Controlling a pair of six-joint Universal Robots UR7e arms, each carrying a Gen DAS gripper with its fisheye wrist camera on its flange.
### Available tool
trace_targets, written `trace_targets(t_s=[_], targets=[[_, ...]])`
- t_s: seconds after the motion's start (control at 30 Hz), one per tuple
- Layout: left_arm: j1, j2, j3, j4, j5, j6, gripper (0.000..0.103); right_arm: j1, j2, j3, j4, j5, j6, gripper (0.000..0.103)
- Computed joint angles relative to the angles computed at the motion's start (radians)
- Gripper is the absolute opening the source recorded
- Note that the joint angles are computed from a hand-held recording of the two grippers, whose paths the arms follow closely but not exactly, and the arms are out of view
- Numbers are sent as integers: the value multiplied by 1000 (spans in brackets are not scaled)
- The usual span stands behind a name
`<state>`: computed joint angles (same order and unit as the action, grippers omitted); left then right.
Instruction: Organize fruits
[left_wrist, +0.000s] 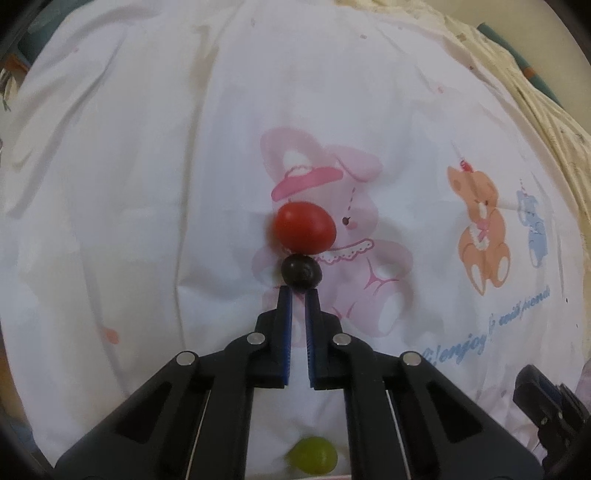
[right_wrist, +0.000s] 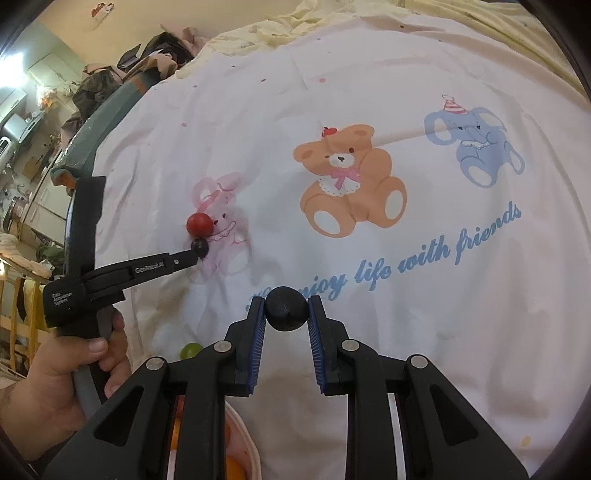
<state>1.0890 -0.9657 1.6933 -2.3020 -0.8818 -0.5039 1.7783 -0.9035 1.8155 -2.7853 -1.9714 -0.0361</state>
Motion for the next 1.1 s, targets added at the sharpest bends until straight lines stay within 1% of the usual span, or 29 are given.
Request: trace_targets(t_s=[0.33,0.43,0.5,0.57,0.63,0.67,0.8,0.87,0.93,1.0,1.1], targets=[[-53,-112,119,-3,14,14,4,14,-23,18,-14,17,-8,24],[-53,-136,135,-2,14,25,4,19,-30,24,-8,21,3,24],[-51,-120,122,-24,26,35,5,22,-41,32,-14,33,13,24],[-35,-101,101,-27,-2,43,13,28,-47,41,-30,33,3,24],[-21,-67,68,-13,2,11,43,27,-55,51,-42,33,2,24],[-13,-55,58,-20,-2,3,47,18,-61,55,-39,38,13,24],[28,10,-26,29,-46,-52,46,4,-61,47,-26,44,30,24],[36,37,-56,42,-33,-67,42,-1,-60,41,-23,49,36,24],[34,56,-76,49,-8,-68,30,-4,-56,36,-25,52,36,24],[37,67,-91,62,-16,-62,21,-5,-51,31,-21,50,35,24],[32,65,-93,78,-18,-57,20,-6,-47,25,-13,54,35,24]])
